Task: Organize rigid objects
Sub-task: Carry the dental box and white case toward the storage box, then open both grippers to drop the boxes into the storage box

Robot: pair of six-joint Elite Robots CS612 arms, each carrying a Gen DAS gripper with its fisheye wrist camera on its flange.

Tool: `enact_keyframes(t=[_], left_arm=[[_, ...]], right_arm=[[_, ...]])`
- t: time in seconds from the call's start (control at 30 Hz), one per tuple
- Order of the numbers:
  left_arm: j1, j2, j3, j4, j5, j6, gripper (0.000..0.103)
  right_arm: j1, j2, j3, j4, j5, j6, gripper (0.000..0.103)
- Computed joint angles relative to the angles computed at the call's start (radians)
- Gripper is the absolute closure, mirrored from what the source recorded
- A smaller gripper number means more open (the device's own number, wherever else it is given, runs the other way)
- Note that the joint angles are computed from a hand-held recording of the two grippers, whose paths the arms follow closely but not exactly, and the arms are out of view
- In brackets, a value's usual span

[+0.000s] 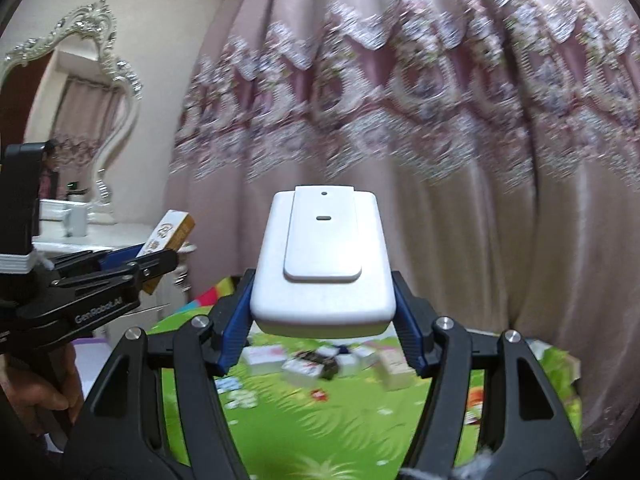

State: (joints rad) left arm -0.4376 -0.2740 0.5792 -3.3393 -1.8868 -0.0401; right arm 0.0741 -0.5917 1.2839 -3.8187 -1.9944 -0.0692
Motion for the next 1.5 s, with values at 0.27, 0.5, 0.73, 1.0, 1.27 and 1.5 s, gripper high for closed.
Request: enact_keyframes(t=[0.27,0.5,0.73,1.0,1.27,1.5], left_arm=[[0.031,-0.026,0.072,0.030,0.080,0.006,0.071],[0.061,-0.036,0.115,0.124,0.132,-0.022,0.071],[0.090,-0.037,0.149,0.202,0.198,-0.065,0.071],[0.119,-0.029,0.144,0.356,0.259,-0.122,0.071],[0.132,-0.024,0.143,0.486,0.323,-0.152,0.071],[0.118,-0.003,0.082,0.628,0.444,-0.207,0.031]], right_arm=[[0.007,0.020,-0.041,0.141,0.199,0.034,0.036],[0.020,0.046,-0.092,0.274,0.342,0.010,0.036],[0.040,0.086,-0.176,0.422,0.444,-0.080,0.036],[0.064,0.155,-0.307,0.670,0.568,-0.191,0.036],[0.078,0.201,-0.388,0.845,0.613,-0.283,0.036],[0.065,0.215,-0.419,0.963,0.684,-0.275,0.033]])
